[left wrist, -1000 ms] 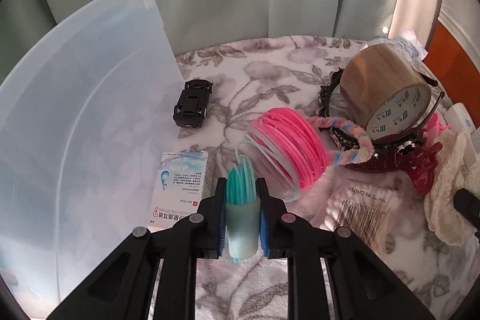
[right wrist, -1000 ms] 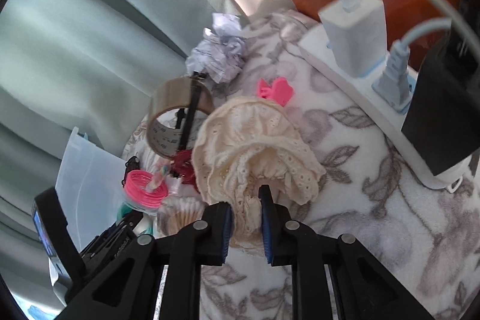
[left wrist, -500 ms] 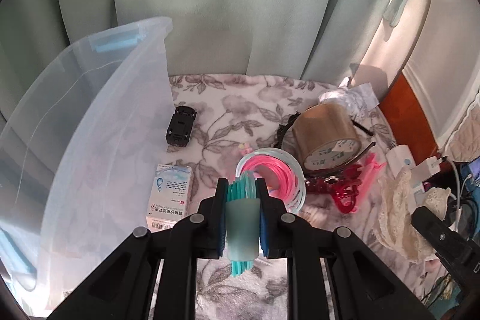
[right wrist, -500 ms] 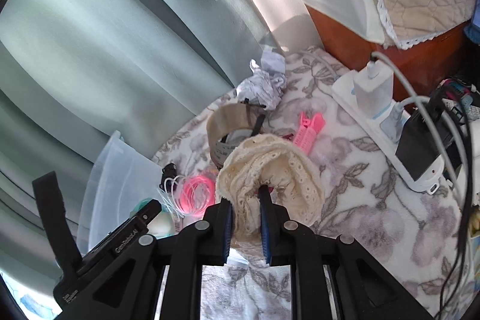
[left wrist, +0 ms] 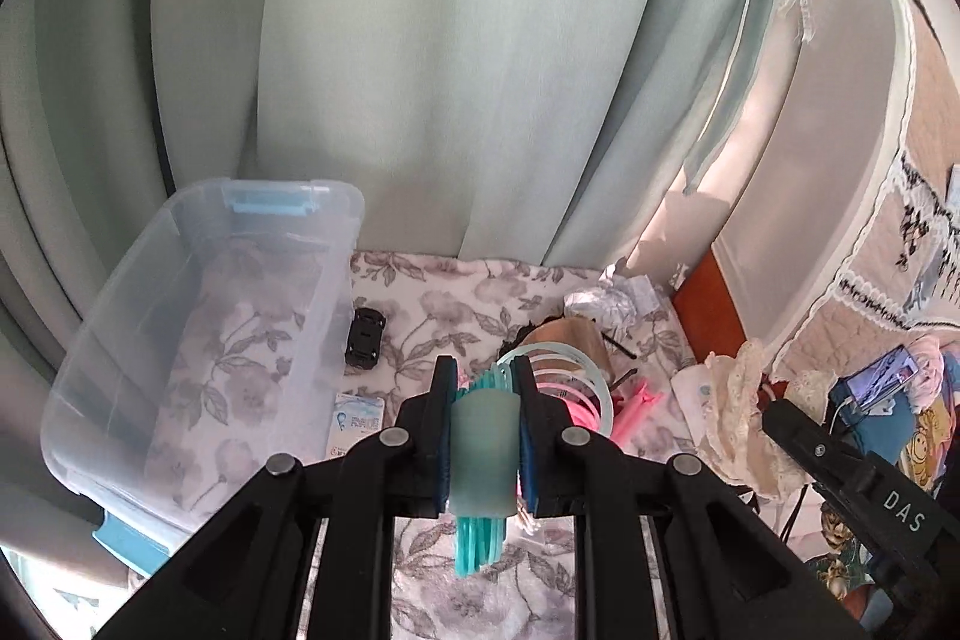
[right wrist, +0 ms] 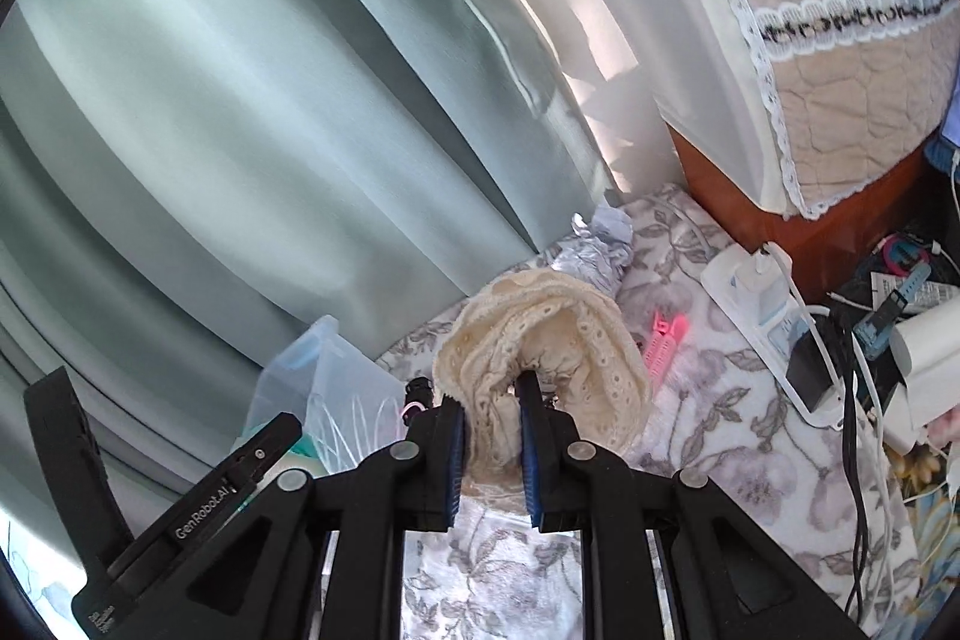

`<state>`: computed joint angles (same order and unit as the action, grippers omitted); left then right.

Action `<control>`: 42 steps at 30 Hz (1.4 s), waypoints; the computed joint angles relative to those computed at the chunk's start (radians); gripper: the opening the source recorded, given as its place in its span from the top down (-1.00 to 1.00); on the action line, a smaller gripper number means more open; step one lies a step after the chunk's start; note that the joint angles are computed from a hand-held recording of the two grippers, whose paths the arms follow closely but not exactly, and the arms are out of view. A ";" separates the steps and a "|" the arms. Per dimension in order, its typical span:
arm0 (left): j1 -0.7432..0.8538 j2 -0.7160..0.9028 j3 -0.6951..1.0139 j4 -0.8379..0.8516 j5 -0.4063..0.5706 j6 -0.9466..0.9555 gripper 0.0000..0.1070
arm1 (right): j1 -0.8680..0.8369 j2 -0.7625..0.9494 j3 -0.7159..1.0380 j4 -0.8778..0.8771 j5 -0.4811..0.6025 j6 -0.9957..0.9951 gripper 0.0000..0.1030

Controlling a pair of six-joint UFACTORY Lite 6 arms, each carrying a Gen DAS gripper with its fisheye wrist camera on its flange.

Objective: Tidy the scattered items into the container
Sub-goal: 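Carry the lace cloth and teal bracelets over the clear plastic box with both tools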

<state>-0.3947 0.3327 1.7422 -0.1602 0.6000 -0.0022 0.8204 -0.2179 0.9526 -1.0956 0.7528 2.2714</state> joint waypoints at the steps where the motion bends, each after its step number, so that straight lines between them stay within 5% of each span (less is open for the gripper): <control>1: 0.006 -0.010 0.017 -0.005 0.011 0.003 0.67 | 0.011 0.004 0.026 0.002 0.017 -0.019 0.66; 20: 0.275 -0.155 0.219 -0.304 0.126 0.224 0.67 | 0.151 0.254 0.586 -0.055 0.177 -0.293 0.66; 42: 0.569 -0.042 0.119 -0.449 0.112 0.396 0.66 | 0.137 0.905 1.408 0.327 0.198 -0.853 0.66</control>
<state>0.1738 0.2906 1.8610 -0.6091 0.7117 0.3939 0.9571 0.6873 2.3605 -0.7683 0.9508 1.4184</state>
